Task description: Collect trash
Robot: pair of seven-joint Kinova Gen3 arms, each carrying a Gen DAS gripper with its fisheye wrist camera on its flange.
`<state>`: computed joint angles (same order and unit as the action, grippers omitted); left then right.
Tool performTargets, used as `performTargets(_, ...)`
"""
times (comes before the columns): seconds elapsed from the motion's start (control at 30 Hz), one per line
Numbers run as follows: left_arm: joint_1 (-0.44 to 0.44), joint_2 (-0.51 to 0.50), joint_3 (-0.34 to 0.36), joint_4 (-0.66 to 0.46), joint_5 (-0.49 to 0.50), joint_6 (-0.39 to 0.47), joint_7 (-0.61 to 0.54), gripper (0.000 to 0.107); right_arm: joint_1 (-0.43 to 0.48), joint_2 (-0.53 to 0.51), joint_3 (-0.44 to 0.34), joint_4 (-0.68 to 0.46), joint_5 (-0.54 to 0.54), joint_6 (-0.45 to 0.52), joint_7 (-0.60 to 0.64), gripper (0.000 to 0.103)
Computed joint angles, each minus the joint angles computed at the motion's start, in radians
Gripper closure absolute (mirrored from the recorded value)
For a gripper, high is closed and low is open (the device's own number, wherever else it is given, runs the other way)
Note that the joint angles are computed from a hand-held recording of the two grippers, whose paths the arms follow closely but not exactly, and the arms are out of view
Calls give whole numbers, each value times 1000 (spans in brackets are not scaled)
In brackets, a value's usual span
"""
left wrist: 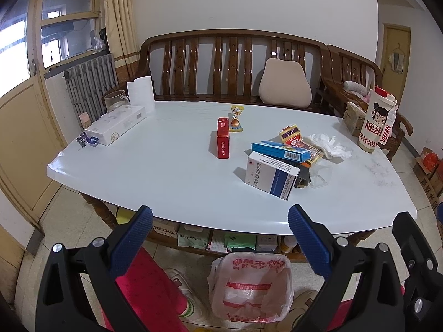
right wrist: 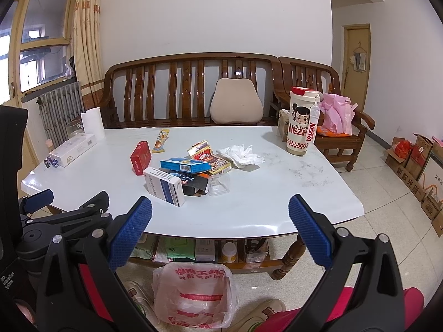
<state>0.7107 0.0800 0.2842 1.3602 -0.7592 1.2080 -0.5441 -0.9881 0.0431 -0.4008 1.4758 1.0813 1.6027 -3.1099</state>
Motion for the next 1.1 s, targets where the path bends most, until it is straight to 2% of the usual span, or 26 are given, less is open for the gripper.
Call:
performTargets(0.4, 7, 0, 2, 5, -24, 15, 3, 11, -3, 3, 0, -1, 2, 5, 0, 6)
performTargets(1.1, 10, 9, -5, -9, -8, 18, -15, 11, -10, 6, 3, -5, 4, 10, 1, 6)
